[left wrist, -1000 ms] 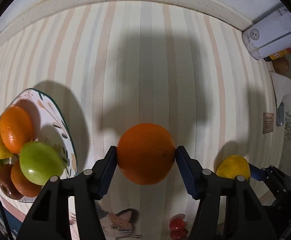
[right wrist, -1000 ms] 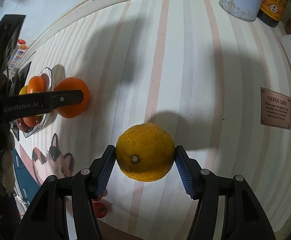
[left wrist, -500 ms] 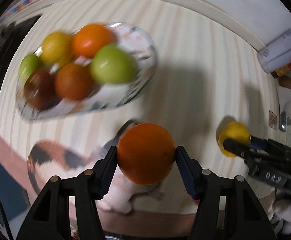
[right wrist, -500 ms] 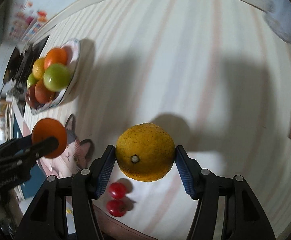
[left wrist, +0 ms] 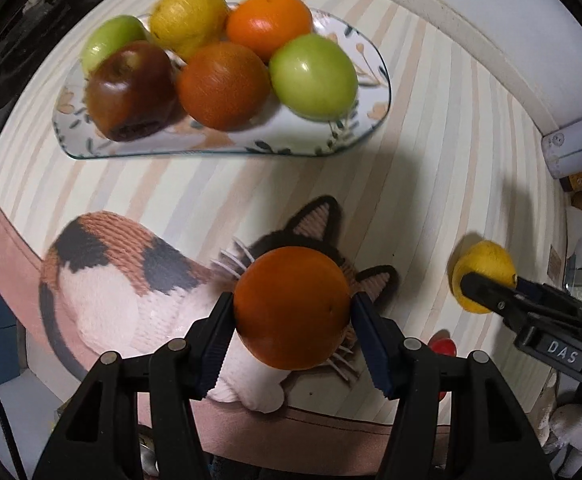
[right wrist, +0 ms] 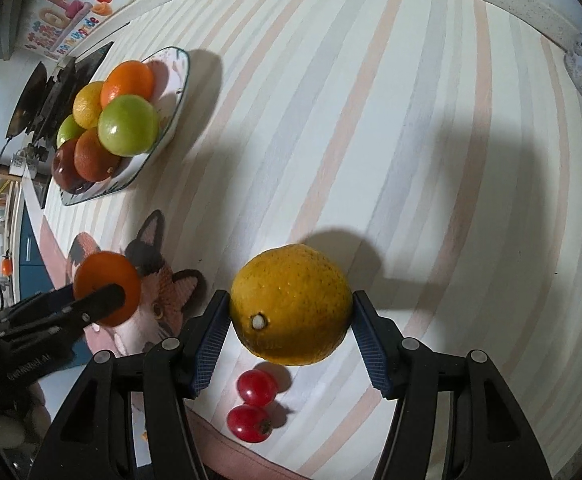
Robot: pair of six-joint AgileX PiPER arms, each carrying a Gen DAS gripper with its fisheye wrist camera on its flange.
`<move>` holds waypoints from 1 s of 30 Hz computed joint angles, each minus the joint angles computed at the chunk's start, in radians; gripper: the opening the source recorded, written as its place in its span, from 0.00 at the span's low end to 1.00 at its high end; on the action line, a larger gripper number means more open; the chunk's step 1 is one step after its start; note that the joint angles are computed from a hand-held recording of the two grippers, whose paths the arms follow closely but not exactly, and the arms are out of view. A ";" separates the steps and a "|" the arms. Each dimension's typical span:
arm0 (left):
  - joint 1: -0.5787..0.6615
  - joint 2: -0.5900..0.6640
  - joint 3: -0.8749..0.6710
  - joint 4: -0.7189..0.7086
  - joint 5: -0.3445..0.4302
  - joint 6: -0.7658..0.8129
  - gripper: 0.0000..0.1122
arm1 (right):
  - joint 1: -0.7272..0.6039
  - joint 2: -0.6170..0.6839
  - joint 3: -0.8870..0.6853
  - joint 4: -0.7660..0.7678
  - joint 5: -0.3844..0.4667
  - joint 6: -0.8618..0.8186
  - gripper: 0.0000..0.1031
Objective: Organize fruits
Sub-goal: 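Carry the orange and lemon to the plate and release both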
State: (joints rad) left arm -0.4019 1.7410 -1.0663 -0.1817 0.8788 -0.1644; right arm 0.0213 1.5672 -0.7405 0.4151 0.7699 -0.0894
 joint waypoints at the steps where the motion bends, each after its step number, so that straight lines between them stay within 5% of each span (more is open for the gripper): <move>1: 0.028 -0.027 0.002 -0.007 0.015 0.021 0.50 | 0.002 -0.003 -0.014 0.010 0.014 -0.004 0.61; 7: 0.205 -0.137 -0.088 -0.022 0.115 0.103 0.50 | 0.023 0.037 -0.210 0.069 0.099 -0.011 0.61; 12: 0.340 -0.124 -0.233 0.007 0.176 0.145 0.50 | 0.064 0.199 -0.504 0.054 0.152 0.041 0.61; 20: 0.441 0.141 -0.479 0.088 0.193 0.144 0.50 | 0.128 0.538 -0.970 -0.085 0.314 0.182 0.61; 30: 0.514 0.366 -0.630 0.013 0.294 0.177 0.51 | 0.167 0.651 -1.067 -0.120 0.352 0.250 0.61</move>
